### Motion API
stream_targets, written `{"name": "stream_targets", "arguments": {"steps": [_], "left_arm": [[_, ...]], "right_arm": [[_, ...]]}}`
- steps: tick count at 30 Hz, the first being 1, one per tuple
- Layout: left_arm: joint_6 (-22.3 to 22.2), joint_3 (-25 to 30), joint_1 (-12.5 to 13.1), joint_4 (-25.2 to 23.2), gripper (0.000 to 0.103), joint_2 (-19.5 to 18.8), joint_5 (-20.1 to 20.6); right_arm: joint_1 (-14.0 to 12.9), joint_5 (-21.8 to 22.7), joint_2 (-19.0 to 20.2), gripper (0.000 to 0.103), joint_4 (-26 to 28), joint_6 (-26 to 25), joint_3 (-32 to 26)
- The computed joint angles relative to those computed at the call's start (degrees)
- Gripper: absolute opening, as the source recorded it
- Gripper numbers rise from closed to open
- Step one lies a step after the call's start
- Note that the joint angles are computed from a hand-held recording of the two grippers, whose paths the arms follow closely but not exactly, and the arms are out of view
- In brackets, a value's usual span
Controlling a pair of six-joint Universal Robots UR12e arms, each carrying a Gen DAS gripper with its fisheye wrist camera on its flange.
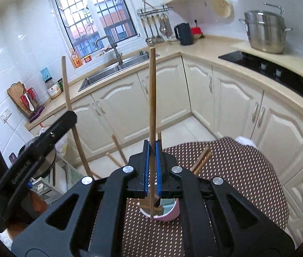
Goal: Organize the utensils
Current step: 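Lift both chopsticks over the pink cup and lower them in with both tools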
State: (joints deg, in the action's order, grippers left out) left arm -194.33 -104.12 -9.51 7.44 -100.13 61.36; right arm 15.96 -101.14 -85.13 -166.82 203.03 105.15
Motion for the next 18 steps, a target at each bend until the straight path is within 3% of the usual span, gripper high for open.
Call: {"name": "stream_targets", "arguments": {"steps": [7, 18], "left_arm": [[-2.36, 0.37, -0.45, 3.5, 0.005, -1.04, 1.15], [-0.6, 0.37, -2.5, 4.95, 0.005, -2.57, 4.41]], "right_arm": [[0.33, -2.44, 1.18, 0.006, -3.07, -1.31, 1.37], [0.04, 1.38, 1.8, 0.006, -1.06, -1.46, 3.92]]}}
